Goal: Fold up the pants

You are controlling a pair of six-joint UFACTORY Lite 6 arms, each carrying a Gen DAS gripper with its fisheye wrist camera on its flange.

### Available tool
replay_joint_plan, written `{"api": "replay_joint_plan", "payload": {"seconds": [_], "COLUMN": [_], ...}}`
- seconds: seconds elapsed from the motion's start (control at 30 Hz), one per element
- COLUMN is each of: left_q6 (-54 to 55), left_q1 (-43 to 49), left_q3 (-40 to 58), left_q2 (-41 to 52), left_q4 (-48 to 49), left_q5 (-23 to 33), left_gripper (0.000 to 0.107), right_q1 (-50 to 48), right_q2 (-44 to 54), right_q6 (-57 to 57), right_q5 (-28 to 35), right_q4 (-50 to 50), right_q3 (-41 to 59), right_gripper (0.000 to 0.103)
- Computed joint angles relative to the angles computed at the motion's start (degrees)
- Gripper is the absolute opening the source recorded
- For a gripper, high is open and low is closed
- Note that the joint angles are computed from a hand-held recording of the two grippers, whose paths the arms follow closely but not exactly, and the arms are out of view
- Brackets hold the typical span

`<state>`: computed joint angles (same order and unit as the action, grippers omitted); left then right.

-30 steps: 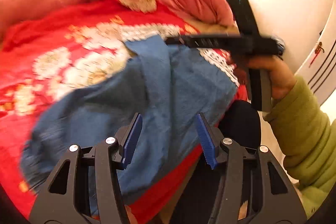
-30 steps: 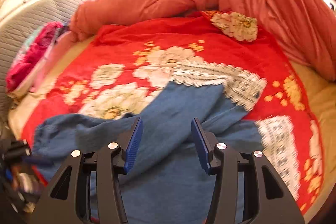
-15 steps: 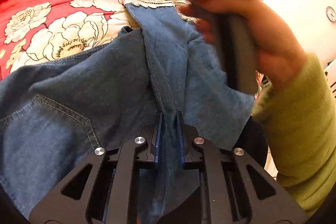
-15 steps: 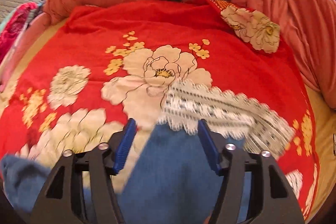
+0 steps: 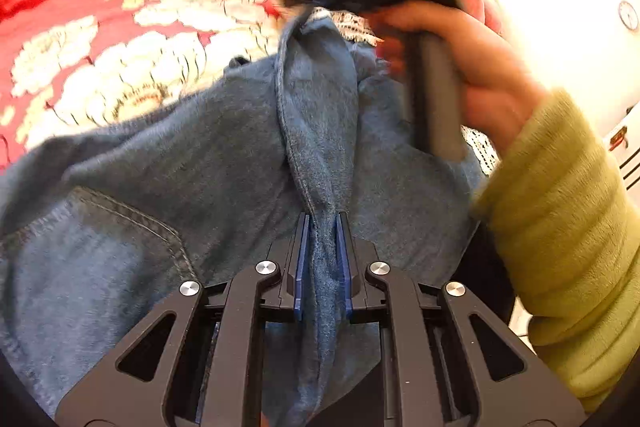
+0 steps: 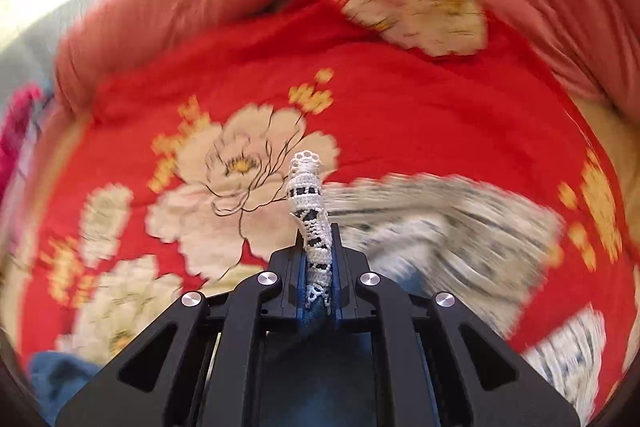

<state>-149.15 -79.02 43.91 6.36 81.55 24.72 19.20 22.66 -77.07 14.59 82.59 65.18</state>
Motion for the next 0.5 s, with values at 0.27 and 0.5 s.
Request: {"api": "replay_joint_plan", "payload": {"seconds": [0.27, 0.5], "left_q6": [7.81, 11.49], "left_q1": [-1.60, -1.72], "left_q3": [3.03, 10.98], "left_q2": [1.40, 9.49], "left_q4": [-6.30, -4.48], "left_q5": [5.32, 5.10], "left_gripper": [0.039, 0.000], "right_q1": [-31.91, -54.06], "right_q2": [-28.74, -32.02], "right_q6": [-8.35, -7.91], "right_q5": [26.10, 40.84], "right_q4": [4.03, -5.68], "right_q3": [-28.98, -34.32], "right_gripper": [0.008, 0.009]}}
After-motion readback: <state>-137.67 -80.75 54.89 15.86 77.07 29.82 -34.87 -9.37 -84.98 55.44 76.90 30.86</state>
